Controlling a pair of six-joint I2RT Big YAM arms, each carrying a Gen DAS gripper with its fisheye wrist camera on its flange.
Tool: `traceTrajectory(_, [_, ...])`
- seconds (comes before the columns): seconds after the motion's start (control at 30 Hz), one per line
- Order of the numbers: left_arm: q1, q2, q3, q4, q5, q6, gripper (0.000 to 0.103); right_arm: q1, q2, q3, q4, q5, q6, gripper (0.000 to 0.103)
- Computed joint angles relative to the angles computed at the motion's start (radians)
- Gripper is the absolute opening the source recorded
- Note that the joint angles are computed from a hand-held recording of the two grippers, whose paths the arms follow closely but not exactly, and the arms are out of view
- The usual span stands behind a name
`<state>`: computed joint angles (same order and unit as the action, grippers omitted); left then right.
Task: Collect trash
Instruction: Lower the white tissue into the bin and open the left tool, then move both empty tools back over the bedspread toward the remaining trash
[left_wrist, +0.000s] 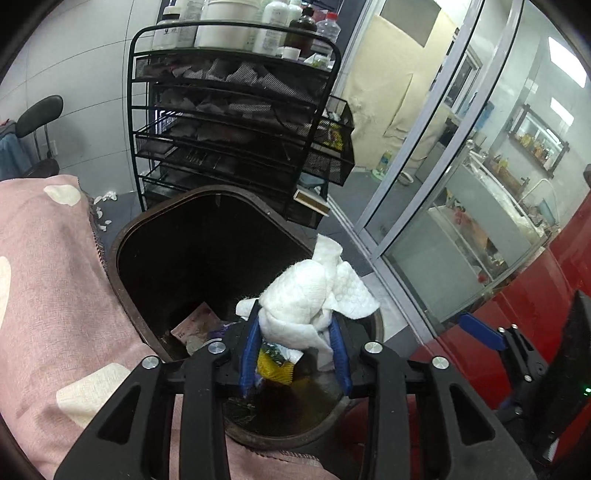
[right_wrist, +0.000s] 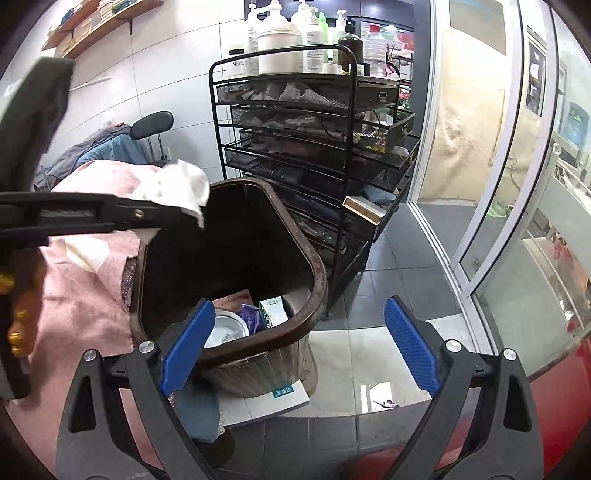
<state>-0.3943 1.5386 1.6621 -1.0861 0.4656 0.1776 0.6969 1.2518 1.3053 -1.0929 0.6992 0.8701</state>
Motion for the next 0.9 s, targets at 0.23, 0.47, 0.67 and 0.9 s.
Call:
traceTrajectory(0.23, [-0.004,-0.011,-0.018,0.037,-0.06,-0.005,0.079,0.004,0.005,0.0,0.036,-0.031,-0.035,0.092])
traceTrajectory(0.47, [0.032,-0.073,-0.06,0.086,-0.024,-0.021,0.092,0.003,0.021,0.016,0.027,-0.04,-0.04,0.093])
traceTrajectory(0.67, [0.067,-0.147,-0.12,0.103,-0.016,0.01,0.095,-0.004,0.034,0.033,0.025,-0.049,-0.052,0.095])
traceTrajectory(0.9, [0.131,-0.23,-0.193,0.141,-0.003,0.034,0.098,-0.001,0.047,0.07,-0.009,-0.022,-0.057,0.095])
